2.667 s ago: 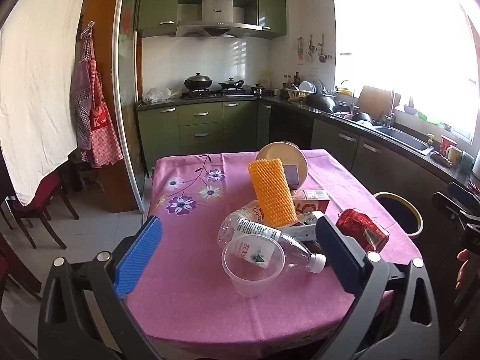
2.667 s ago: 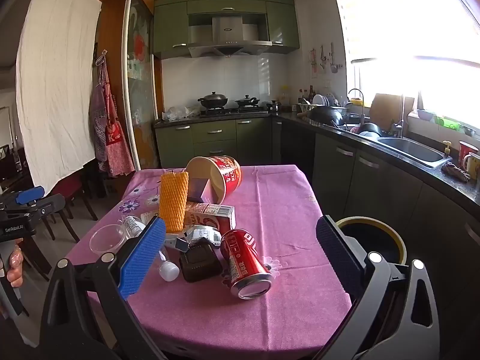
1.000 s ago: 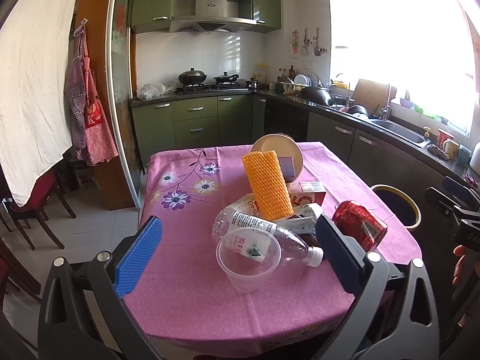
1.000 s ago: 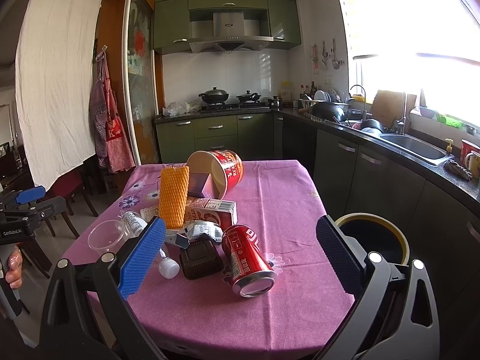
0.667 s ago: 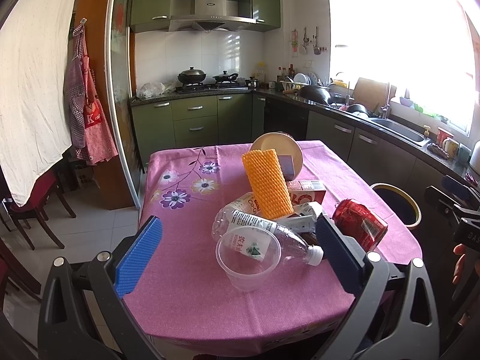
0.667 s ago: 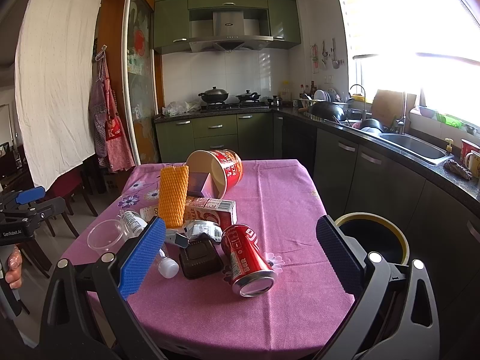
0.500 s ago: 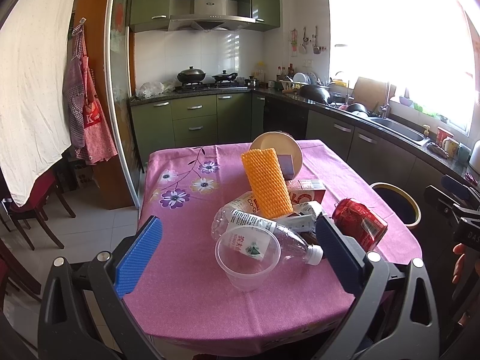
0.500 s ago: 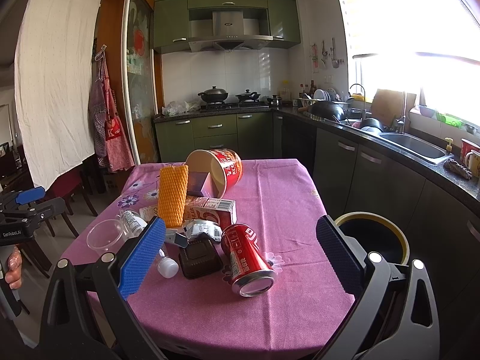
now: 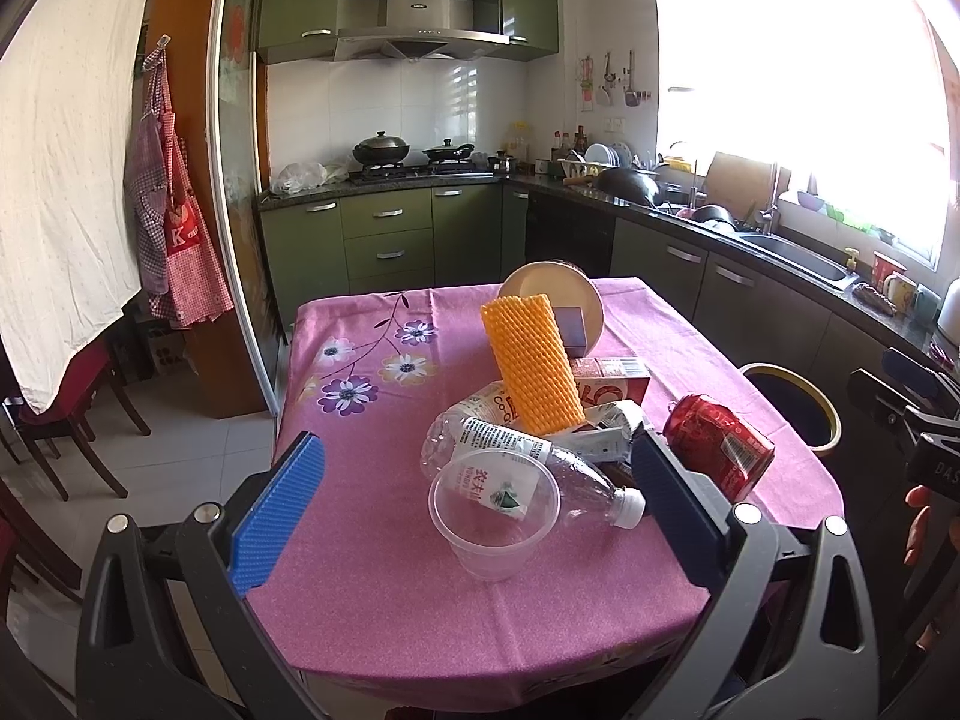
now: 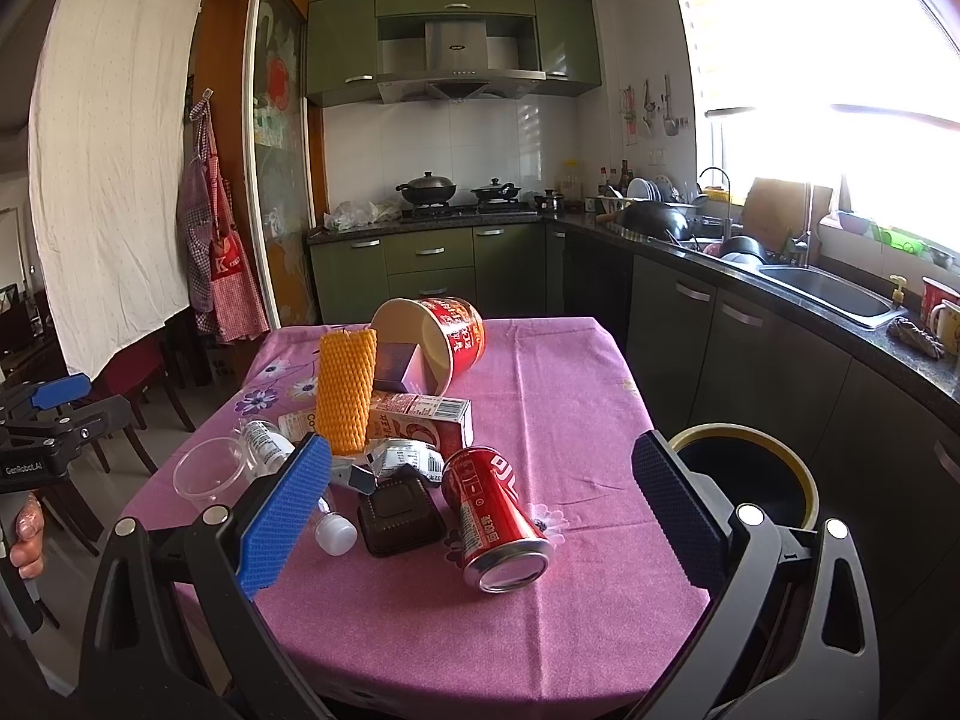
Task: Collect trash
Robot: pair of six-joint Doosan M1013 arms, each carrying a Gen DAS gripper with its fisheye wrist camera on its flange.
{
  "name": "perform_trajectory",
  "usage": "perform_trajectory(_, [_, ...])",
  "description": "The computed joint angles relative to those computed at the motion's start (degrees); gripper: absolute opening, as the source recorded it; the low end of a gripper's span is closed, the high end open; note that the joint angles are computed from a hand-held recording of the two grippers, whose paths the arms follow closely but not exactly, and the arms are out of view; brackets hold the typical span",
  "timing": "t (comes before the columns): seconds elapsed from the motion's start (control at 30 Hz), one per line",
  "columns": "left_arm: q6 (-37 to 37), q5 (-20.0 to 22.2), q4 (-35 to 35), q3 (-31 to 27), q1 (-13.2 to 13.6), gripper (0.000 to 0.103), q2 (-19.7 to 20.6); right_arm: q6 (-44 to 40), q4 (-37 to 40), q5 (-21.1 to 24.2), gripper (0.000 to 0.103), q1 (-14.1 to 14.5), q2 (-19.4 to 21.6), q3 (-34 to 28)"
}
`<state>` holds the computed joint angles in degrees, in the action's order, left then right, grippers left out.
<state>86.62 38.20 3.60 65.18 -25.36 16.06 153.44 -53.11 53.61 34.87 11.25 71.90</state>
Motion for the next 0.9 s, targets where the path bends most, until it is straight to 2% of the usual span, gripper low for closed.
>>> perform_trajectory(0.7, [0.5, 0.5, -0.4, -0.2, -0.1, 0.097, 0.1, -0.7, 1.0, 0.0, 0.099, -0.3, 0.1, -0.1])
perform_trajectory(0.9, [0.8, 2.6, -1.5, -2.1, 0.6, 0.097, 1.7, -2.9, 1.8, 0.6, 0.099, -1.0, 1.0, -1.3])
